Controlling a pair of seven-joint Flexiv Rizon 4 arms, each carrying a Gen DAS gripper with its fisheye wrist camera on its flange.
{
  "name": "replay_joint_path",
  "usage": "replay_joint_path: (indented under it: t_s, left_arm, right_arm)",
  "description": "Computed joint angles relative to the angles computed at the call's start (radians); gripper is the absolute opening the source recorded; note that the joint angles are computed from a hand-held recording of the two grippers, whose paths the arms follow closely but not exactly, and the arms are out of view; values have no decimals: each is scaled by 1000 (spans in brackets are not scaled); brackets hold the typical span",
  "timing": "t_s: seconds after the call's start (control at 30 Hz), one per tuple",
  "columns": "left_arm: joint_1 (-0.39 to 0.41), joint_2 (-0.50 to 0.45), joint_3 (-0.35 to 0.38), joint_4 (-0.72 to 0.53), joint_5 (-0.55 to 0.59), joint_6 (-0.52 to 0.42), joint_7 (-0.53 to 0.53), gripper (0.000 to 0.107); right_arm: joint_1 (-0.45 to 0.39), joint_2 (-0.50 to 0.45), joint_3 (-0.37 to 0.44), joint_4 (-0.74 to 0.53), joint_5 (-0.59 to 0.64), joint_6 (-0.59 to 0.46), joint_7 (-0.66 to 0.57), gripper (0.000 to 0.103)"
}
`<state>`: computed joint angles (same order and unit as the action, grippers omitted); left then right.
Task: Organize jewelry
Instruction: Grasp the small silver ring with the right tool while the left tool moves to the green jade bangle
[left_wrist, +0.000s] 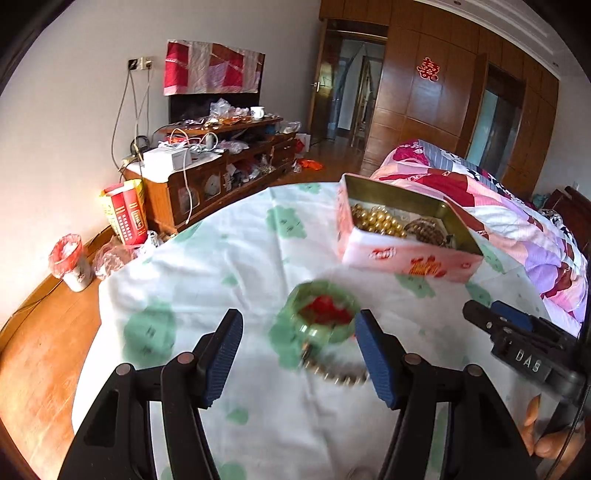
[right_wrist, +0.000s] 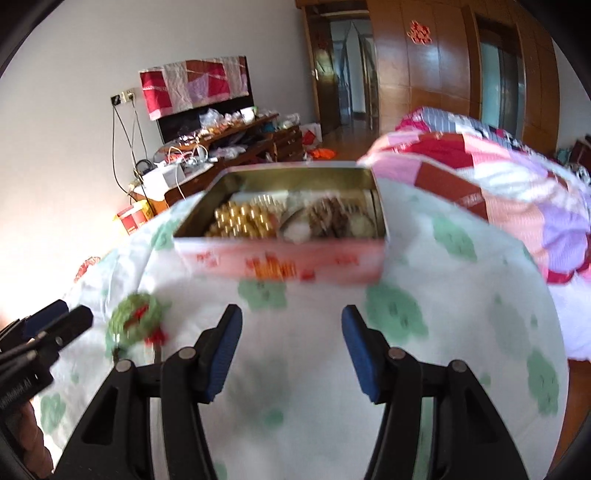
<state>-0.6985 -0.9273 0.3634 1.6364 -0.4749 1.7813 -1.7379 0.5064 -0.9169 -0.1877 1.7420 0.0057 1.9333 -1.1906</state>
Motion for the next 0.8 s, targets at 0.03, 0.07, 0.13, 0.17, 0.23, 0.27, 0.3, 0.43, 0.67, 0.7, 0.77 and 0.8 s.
replay_joint_path:
  t_s: [0.03,0.07,0.13,0.17,0.23,0.27,0.3,0.43,0.67,0.7,0.77,0.8]
  left_arm:
    - [-11,0,10,12,-5,3,-6,64]
    - [-16,4,11,24,-6,7,-8,64]
    - [-22,14,8,59,-6,28,-11,64]
    - [-39,12,23,68,-21,27,-12,64]
    - [-57,13,40,89,-41,29,-15,64]
    - [-59,17,40,99,-46,30,-13,64]
    - [-70,16,50,107,-56,28,-13,64]
    - [-110,1,93,125,-82,22,-7,64]
    - [-71,8,40,150,-73,56,-5,64]
    - [-57,12,23,154,-72,67,1,64]
    - [-58,12,17,156,-87,75,15,64]
    - [-58,12,13,158,-95,83,21,64]
  right_arm:
    - [-14,8,17,10,-7,-17,4,60]
    - [-22,16,27,16,-11,-29,9,60]
    - [-23,22,27,34,2,11,15,60]
    - [-19,25,24,41,8,16,16,60]
    - [-3,30,9,47,20,5,19,60]
    - [-3,32,11,52,19,5,19,60]
    - [-9,35,19,56,14,7,17,60]
    - [3,36,16,78,20,30,7,60]
    - [8,32,23,82,29,64,-25,60]
    - [8,32,26,83,29,70,-31,60]
    - [-11,41,53,91,6,67,-47,60]
    - [-45,48,93,97,-27,61,-53,59]
